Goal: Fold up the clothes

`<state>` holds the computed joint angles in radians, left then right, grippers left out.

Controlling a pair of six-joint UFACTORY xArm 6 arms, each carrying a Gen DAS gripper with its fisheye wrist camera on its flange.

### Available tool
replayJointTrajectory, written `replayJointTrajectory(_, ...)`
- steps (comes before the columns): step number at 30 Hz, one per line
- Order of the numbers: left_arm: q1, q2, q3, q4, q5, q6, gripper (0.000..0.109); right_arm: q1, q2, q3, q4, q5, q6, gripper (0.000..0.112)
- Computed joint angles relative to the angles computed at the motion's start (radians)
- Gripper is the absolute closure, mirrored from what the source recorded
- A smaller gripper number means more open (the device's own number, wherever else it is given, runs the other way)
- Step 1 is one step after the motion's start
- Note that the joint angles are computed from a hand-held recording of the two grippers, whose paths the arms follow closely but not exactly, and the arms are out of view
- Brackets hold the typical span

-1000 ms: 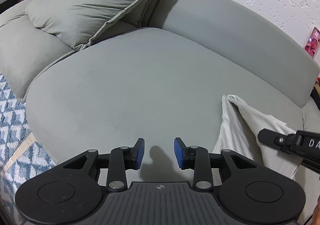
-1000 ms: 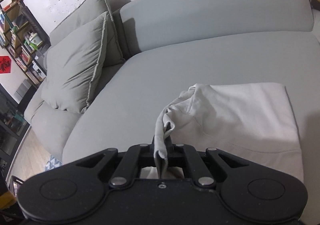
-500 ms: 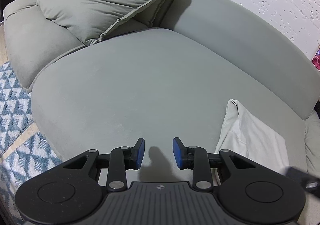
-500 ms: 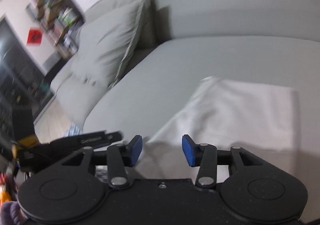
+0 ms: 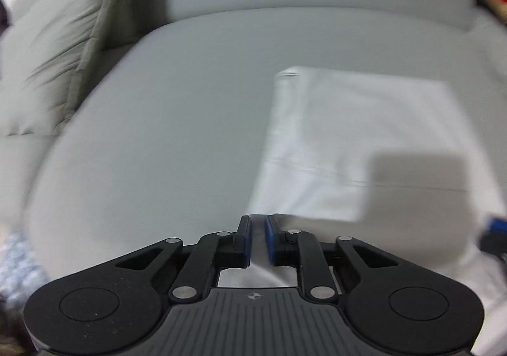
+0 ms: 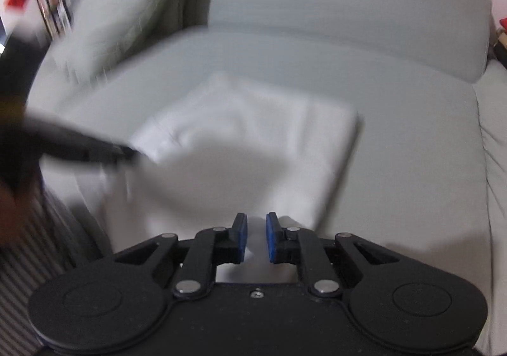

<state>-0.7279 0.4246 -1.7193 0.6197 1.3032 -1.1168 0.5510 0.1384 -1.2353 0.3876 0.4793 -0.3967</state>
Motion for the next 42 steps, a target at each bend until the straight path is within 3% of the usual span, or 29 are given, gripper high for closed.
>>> replayJointTrajectory(2, -0.012, -0.015, 0.006, 0.011, 0.058, 0.008, 0.090, -0.004, -0.085, 0.094, 0.020, -0.013, -0.072, 0.099)
replayJointTrajectory(6, -0.023, -0.189, 0.217, 0.059, -0.098, -0.119, 0.091, -0.065, -0.207, 0.157, 0.129, 0.101, -0.155, 0.099)
replayJointTrajectory(8, -0.035, -0.218, 0.261, 0.121, -0.194, -0.145, 0.090, -0.087, -0.224, 0.148, 0.200, 0.113, -0.185, 0.099)
replayJointTrajectory(13, -0.002, -0.073, 0.123, 0.162, -0.362, -0.052, 0.081, -0.086, -0.035, -0.054, 0.318, 0.073, -0.161, 0.099)
replayJointTrajectory(15, 0.019, 0.006, 0.051, 0.125, -0.352, -0.033, 0.079, -0.090, 0.098, -0.188, 0.381, 0.105, -0.145, 0.098)
replayJointTrajectory(17, 0.039, 0.063, 0.002, 0.088, -0.322, -0.040, 0.082, -0.111, 0.210, -0.299, 0.426, 0.199, -0.128, 0.098)
replayJointTrajectory(19, 0.067, 0.015, 0.080, 0.078, -0.383, -0.144, 0.080, -0.140, 0.276, -0.350, 0.510, 0.236, -0.116, 0.109)
replayJointTrajectory(21, 0.065, -0.017, 0.103, 0.092, -0.334, -0.213, 0.090, -0.176, 0.298, -0.343, 0.633, 0.222, -0.116, 0.112)
replayJointTrajectory(23, 0.060, -0.061, 0.137, 0.121, -0.274, -0.271, 0.099, -0.198, 0.275, -0.295, 0.632, 0.105, -0.038, 0.111)
replayJointTrajectory(24, 0.064, -0.091, 0.168, 0.137, -0.296, -0.303, 0.099, -0.207, 0.273, -0.284, 0.583, 0.048, 0.038, 0.111)
replayJointTrajectory(27, 0.079, -0.132, 0.205, 0.216, -0.404, -0.341, 0.099, -0.236, 0.264, -0.297, 0.610, 0.041, 0.077, 0.105)
replayJointTrajectory(30, 0.107, -0.059, 0.125, 0.221, -0.571, -0.241, 0.095, -0.221, 0.283, -0.351, 0.717, 0.078, -0.019, 0.098)
replayJointTrajectory(32, 0.133, 0.019, 0.055, 0.154, -0.677, -0.146, 0.086, -0.205, 0.313, -0.402, 0.782, 0.110, -0.063, 0.098)
replayJointTrajectory(36, 0.155, 0.213, -0.153, -0.006, -0.649, 0.070, 0.091, -0.216, 0.410, -0.544, 0.825, 0.317, -0.116, 0.098)
replayJointTrajectory(39, 0.181, 0.290, -0.233, 0.019, -0.584, 0.036, 0.094, -0.222, 0.548, -0.717, 0.713, 0.435, -0.035, 0.098)
replayJointTrajectory(40, 0.190, 0.301, -0.239, 0.038, -0.573, -0.004, 0.097, -0.222, 0.583, -0.753, 0.699, 0.424, -0.011, 0.110)
replayJointTrajectory(42, 0.207, 0.316, -0.250, 0.082, -0.549, -0.087, 0.097, -0.216, 0.600, -0.744, 0.703, 0.338, 0.010, 0.112)
